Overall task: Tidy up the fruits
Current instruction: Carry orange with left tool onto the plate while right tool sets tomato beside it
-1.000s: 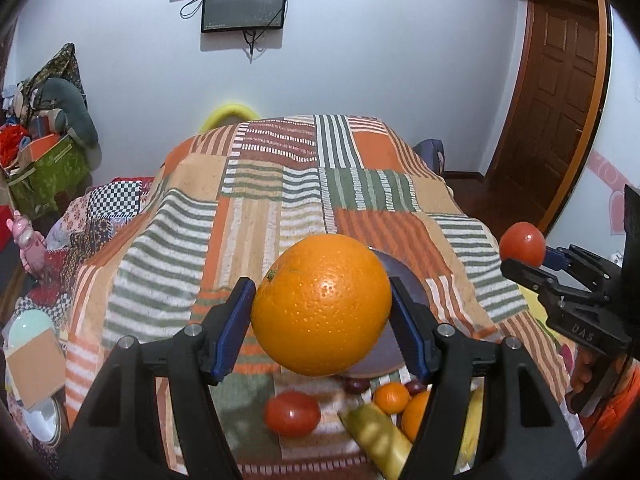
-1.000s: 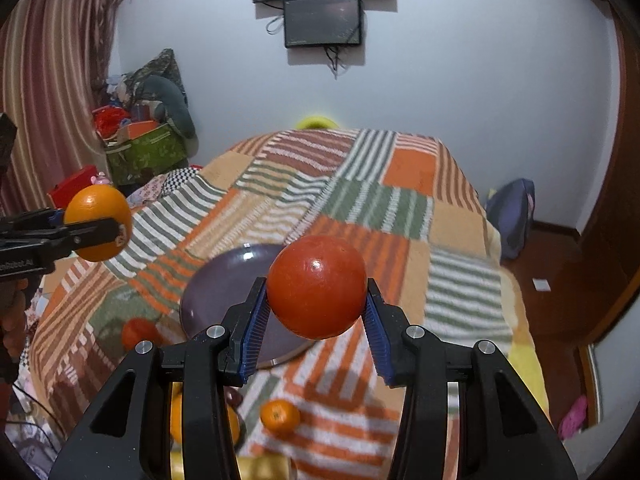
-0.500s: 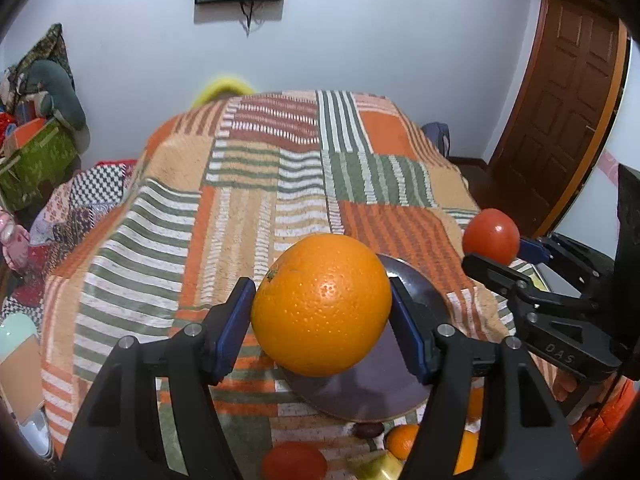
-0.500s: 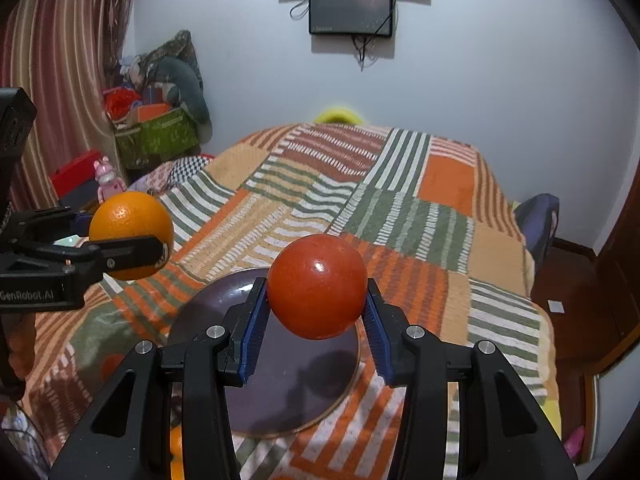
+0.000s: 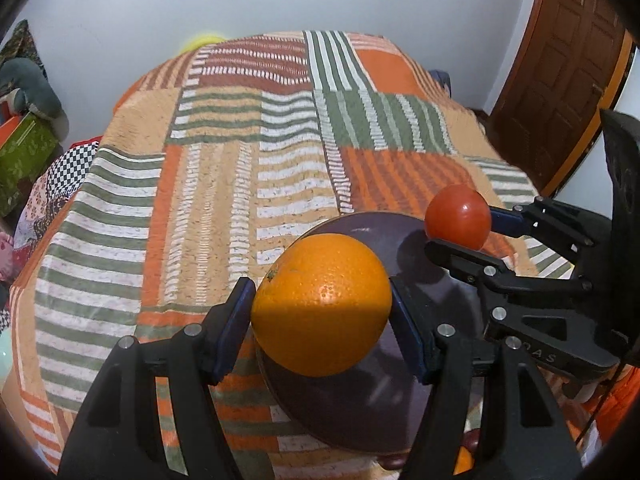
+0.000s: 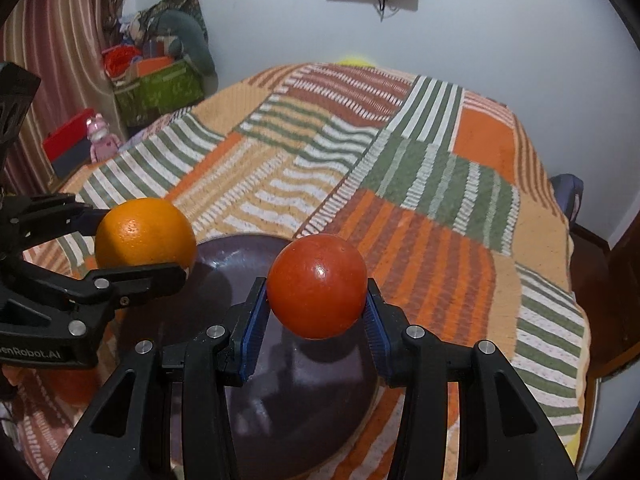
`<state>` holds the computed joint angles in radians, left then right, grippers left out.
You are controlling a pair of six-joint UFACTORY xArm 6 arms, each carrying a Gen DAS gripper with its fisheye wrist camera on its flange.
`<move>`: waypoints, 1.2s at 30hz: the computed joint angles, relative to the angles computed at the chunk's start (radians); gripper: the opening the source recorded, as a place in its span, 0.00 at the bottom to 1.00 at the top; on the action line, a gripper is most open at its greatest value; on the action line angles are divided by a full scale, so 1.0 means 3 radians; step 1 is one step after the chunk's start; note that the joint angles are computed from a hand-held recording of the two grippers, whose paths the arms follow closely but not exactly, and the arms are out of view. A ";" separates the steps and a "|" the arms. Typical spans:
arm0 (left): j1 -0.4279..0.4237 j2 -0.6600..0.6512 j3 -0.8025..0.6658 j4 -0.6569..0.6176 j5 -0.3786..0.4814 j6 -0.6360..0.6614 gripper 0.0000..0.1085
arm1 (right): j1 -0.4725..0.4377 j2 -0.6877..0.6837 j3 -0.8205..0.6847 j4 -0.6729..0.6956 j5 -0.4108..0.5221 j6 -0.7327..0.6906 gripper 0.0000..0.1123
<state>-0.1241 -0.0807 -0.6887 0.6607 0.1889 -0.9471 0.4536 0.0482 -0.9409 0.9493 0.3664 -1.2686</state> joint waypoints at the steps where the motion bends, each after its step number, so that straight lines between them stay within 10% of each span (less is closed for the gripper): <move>1: 0.0003 0.0034 -0.0016 -0.0036 0.0002 0.0042 0.60 | 0.0002 0.0024 -0.0011 -0.0045 0.0007 0.0028 0.38; 11: -0.0024 0.0302 -0.0065 -0.1353 -0.0077 0.1187 0.60 | -0.0022 0.0240 -0.0182 -0.0475 0.0192 0.0381 0.38; 18: -0.0019 0.0319 -0.0060 -0.1341 -0.0126 0.1192 0.63 | -0.0047 0.0318 -0.0231 -0.0687 0.0300 0.0607 0.38; 22: 0.0062 0.0245 -0.0028 -0.0626 -0.0177 0.0491 0.83 | -0.0065 0.0322 -0.0247 -0.0739 0.0365 0.0679 0.42; 25: 0.0091 0.0182 0.0015 -0.0419 -0.0209 0.0266 0.83 | -0.0020 0.0226 -0.0132 -0.0582 0.0131 0.0591 0.69; 36: 0.0060 -0.0521 0.0298 0.0410 0.0004 -0.0544 0.83 | -0.0021 -0.0221 0.0167 -0.0393 0.0006 0.0452 0.71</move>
